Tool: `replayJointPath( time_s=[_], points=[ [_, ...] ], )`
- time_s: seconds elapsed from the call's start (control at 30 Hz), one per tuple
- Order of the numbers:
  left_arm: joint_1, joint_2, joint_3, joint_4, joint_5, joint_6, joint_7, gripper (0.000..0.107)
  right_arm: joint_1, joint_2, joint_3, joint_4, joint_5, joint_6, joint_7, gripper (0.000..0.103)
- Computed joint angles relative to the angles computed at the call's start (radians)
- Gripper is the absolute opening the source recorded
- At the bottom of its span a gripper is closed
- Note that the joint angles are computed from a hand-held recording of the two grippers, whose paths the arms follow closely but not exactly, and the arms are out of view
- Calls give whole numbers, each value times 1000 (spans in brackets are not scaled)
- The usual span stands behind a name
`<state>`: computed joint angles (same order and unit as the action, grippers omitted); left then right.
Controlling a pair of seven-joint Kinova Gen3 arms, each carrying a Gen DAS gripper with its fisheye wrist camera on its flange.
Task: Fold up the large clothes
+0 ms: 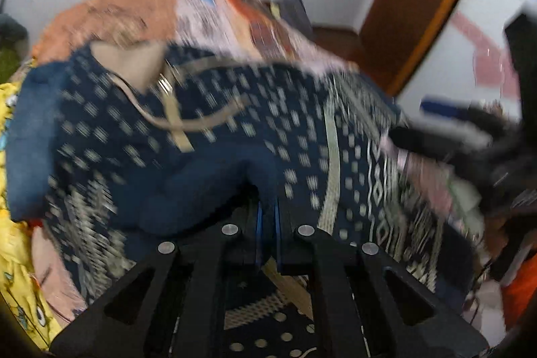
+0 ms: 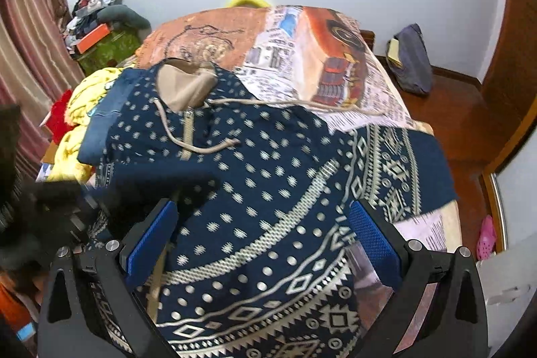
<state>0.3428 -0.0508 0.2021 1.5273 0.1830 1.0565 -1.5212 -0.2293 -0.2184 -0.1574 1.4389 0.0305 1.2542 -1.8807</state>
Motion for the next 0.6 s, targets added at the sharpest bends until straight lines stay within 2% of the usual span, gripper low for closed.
replayJointPath(
  time_s=[0.17, 0.27, 0.33, 0.37, 0.4, 0.53, 0.6],
  points=[
    [37, 40, 29, 3, -53, 48, 28, 5, 1, -11, 0, 9, 2, 23, 12, 102],
    [35, 26, 14, 26, -23, 47, -11, 17, -8, -13, -25, 7, 32, 36, 22, 102],
    [20, 3, -4, 42, 18, 58, -39, 29, -16, -11, -36, 3, 44, 39, 31, 102],
    [11, -14, -14, 51, 37, 66, -53, 39, -21, -9, -43, -2, 51, 41, 33, 102],
    [2, -28, -22, 56, 52, 74, -65, 42, -28, -5, -56, -9, 62, 44, 33, 102],
    [-47, -106, -66, 83, 85, 102, -115, 44, -63, 10, -105, -30, 111, 41, 32, 102],
    [-74, -149, -80, 100, 74, 98, -120, 50, -88, 26, -135, -40, 146, 35, 32, 102]
  ],
)
